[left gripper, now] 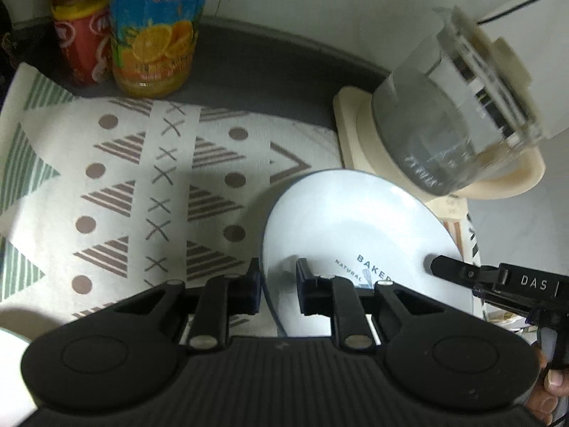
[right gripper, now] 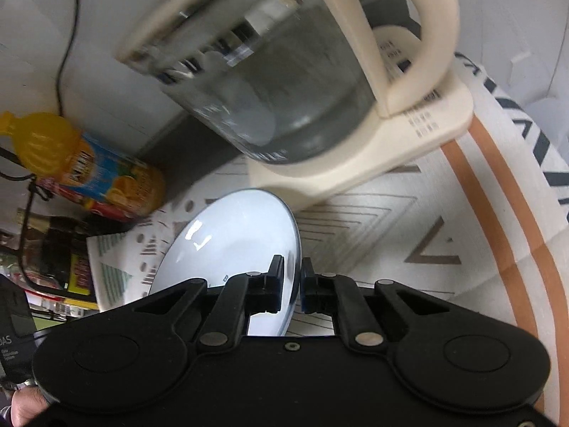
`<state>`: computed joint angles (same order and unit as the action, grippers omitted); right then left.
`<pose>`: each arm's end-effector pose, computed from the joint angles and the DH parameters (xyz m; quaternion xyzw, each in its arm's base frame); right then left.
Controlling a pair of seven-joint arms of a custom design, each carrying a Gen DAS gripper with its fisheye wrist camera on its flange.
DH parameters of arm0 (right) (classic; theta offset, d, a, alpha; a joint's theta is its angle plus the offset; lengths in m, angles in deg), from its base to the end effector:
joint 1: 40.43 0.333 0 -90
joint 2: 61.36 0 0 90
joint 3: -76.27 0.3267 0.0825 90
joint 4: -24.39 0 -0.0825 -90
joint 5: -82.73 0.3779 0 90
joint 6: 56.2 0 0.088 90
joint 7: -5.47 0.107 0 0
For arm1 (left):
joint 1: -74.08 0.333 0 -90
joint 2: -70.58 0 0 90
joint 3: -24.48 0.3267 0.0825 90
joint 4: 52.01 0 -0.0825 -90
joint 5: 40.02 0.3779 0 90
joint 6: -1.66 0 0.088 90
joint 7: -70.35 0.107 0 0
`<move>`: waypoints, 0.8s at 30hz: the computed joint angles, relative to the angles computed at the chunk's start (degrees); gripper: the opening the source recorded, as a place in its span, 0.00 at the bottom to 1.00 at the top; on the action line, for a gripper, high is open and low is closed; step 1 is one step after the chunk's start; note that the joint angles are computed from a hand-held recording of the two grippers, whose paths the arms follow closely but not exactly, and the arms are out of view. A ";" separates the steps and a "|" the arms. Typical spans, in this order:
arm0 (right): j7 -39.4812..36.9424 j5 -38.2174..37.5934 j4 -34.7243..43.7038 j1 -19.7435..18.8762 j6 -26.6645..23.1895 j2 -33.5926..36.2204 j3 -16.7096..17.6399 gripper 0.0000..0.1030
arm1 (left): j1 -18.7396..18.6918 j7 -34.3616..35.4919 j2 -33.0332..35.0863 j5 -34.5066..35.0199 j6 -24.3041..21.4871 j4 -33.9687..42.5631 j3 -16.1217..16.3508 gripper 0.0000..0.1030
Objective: Organize plates and bowls
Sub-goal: 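Lift the 'Bakery' plate with both grippers and carry it toward the plate stack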
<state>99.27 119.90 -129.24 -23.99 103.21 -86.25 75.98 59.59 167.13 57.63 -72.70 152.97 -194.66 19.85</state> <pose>0.3997 0.0876 0.4376 -0.5502 0.7741 0.0103 0.3129 0.4478 -0.1411 0.4217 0.6845 -0.6852 0.2482 0.0186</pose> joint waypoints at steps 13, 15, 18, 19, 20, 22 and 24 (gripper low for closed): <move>3.67 -0.92 -2.18 2.52 6.28 -4.49 2.50 0.06 | -0.77 7.52 -4.21 -5.29 0.93 -0.80 3.28 0.17; 5.33 -1.63 -2.93 2.45 6.87 -5.67 3.28 0.06 | -0.66 7.76 -5.44 -6.02 1.06 -1.55 3.78 0.12; 7.02 -2.74 -4.45 3.23 7.62 -7.91 3.92 0.06 | -1.27 9.36 -7.78 -8.98 0.69 -3.01 5.51 0.10; 7.16 -2.76 -5.02 3.95 7.93 -8.72 3.71 0.06 | -1.28 9.45 -8.96 -9.73 0.39 -3.63 5.97 0.09; 7.45 -2.61 -5.53 4.68 8.21 -9.48 3.50 0.06 | -1.36 9.50 -10.11 -10.60 0.33 -4.34 6.45 0.08; 8.38 -2.10 -6.52 5.98 8.77 -10.93 3.29 0.06 | -1.39 9.08 -12.82 -11.58 0.47 -5.90 7.07 0.07; 9.42 -2.04 -7.32 6.87 8.97 -12.22 3.50 0.06 | -1.29 7.88 -15.51 -11.39 0.44 -7.44 7.47 0.05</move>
